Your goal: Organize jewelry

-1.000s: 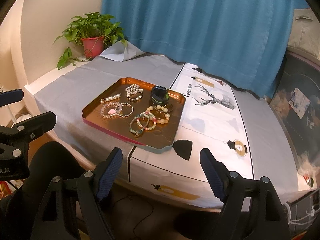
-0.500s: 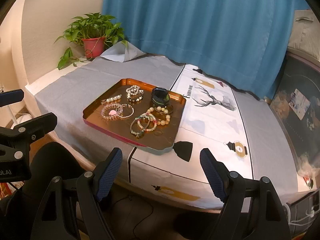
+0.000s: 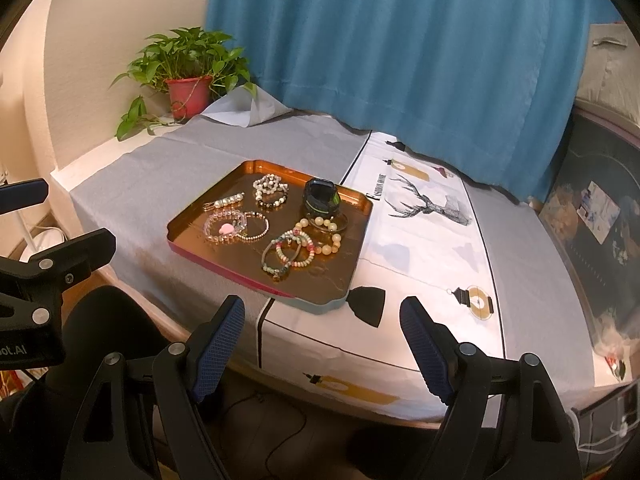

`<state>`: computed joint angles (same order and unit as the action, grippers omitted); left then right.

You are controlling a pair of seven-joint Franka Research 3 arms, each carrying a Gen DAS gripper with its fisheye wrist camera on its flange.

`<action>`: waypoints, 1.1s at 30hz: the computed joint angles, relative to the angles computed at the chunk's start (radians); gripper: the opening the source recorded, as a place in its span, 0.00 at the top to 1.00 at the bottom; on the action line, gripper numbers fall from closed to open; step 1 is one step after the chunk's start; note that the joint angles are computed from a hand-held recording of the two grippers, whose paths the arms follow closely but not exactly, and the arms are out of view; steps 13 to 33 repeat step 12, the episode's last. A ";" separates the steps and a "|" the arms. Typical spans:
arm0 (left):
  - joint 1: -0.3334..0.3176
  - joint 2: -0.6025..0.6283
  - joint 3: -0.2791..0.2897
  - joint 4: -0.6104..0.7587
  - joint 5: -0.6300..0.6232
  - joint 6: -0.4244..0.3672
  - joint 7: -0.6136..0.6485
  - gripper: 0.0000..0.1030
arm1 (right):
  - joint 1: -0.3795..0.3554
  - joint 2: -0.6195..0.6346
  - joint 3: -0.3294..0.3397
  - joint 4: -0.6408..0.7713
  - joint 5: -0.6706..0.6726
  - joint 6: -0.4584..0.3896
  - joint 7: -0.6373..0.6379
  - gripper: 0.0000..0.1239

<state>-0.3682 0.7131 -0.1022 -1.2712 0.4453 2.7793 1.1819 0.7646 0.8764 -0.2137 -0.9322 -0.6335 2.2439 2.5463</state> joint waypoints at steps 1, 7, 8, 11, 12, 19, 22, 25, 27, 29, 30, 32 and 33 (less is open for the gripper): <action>-0.003 -0.002 0.002 -0.002 0.001 -0.001 -0.004 0.00 | 0.001 0.000 0.000 0.000 0.000 -0.001 0.000 0.35; -0.003 -0.002 0.004 -0.003 0.002 0.002 -0.010 0.00 | 0.000 0.004 -0.001 0.007 0.002 -0.002 0.000 0.35; -0.001 0.000 0.000 0.000 0.001 0.001 -0.004 0.00 | 0.001 0.004 -0.001 0.005 0.002 -0.003 0.000 0.35; 0.000 0.001 0.000 0.001 0.000 -0.001 0.000 0.00 | 0.000 0.005 0.001 0.011 0.004 -0.002 -0.005 0.35; -0.002 0.001 0.002 0.002 0.001 -0.002 -0.002 0.00 | -0.001 0.006 0.001 0.013 0.005 0.001 -0.006 0.35; -0.002 0.001 0.002 0.002 0.001 -0.002 -0.002 0.00 | -0.001 0.006 0.001 0.013 0.005 0.001 -0.006 0.35; -0.002 0.001 0.002 0.002 0.001 -0.002 -0.002 0.00 | -0.001 0.006 0.001 0.013 0.005 0.001 -0.006 0.35; -0.002 0.001 0.002 0.002 0.001 -0.002 -0.002 0.00 | -0.001 0.006 0.001 0.013 0.005 0.001 -0.006 0.35; -0.002 0.001 0.002 0.002 0.001 -0.002 -0.002 0.00 | -0.001 0.006 0.001 0.013 0.005 0.001 -0.006 0.35; -0.002 0.001 0.002 0.002 0.001 -0.002 -0.002 0.00 | -0.001 0.006 0.001 0.013 0.005 0.001 -0.006 0.35; -0.002 0.001 0.002 0.002 0.001 -0.002 -0.002 0.00 | -0.001 0.006 0.001 0.013 0.005 0.001 -0.006 0.35; -0.002 0.001 0.002 0.002 0.001 -0.002 -0.002 0.00 | -0.001 0.006 0.001 0.013 0.005 0.001 -0.006 0.35; -0.002 0.001 0.002 0.002 0.001 -0.002 -0.002 0.00 | -0.001 0.006 0.001 0.013 0.005 0.001 -0.006 0.35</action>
